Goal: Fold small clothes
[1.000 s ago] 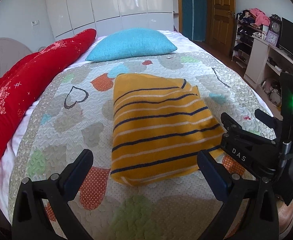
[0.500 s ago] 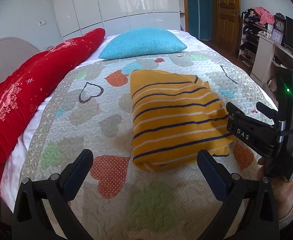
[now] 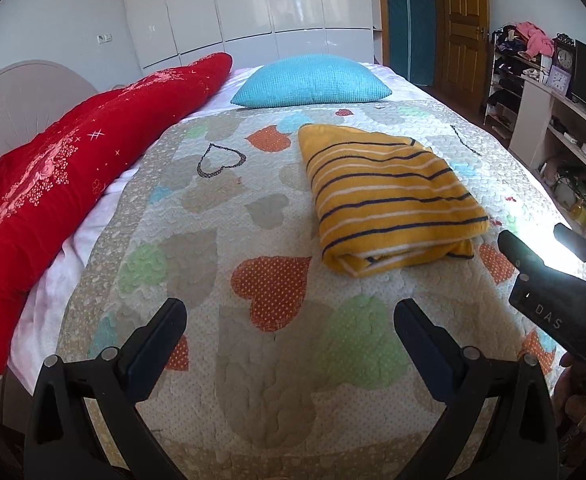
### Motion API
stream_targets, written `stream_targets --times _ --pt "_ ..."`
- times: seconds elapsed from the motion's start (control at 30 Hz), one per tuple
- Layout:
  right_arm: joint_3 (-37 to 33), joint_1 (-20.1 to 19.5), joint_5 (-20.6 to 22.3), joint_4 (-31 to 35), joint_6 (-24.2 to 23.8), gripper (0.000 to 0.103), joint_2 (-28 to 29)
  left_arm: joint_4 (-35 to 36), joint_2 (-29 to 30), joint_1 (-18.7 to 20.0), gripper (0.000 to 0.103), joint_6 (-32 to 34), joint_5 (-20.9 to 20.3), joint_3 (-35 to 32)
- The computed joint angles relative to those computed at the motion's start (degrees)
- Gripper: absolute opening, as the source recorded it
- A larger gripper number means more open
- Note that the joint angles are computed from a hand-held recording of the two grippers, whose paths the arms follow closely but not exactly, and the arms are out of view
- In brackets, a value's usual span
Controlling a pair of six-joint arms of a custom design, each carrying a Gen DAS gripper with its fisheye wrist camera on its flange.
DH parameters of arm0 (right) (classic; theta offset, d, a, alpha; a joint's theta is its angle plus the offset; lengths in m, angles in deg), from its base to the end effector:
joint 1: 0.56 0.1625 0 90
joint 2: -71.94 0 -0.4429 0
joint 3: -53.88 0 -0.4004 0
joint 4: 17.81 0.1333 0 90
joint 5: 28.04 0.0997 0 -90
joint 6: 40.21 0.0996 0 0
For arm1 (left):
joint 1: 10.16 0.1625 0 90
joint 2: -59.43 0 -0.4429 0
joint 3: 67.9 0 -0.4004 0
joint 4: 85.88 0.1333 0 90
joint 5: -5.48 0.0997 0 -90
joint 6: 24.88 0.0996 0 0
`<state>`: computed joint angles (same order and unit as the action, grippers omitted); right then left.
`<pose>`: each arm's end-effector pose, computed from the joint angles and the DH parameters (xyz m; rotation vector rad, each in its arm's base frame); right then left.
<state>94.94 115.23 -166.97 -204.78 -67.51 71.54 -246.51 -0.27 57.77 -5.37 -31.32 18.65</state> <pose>0.4250 -0.7458 -0.0486 0.4715 -2.0652 1.0891 -0.0633 -0.7232 0.3900 0.3489 2.1044 -0.8634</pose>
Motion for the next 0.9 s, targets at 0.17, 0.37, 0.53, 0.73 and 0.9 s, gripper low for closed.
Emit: stream_targets --times 0.17,0.37,0.53,0.73,0.9 --pt "0.8 1.7 -1.7 -1.4 -1.1 0.091 -0.2 -0.2 -2.6 0.2 0.103 -1.2 -1.3 2.9" --pt "-1.6 2.6 -3.0 1.7 -1.1 0.092 1.1 -1.0 -4.2 0.4 0.103 -1.6 -1.8 4.4" --pt "-3.2 3.0 -3.2 3.2 -1.3 0.092 2.0 0.2 -4.7 0.9 0.103 -3.2 -2.4 4.4" --pt "-4.2 2.9 -3.1 4.8 -0.8 0.092 2.6 2.4 -4.5 1.3 0.103 -4.8 -2.8 3.8" --pt "-3.8 2.5 -2.6 4.8 0.0 0.092 2.3 4.7 -4.2 1.6 0.103 -6.3 -3.8 3.1"
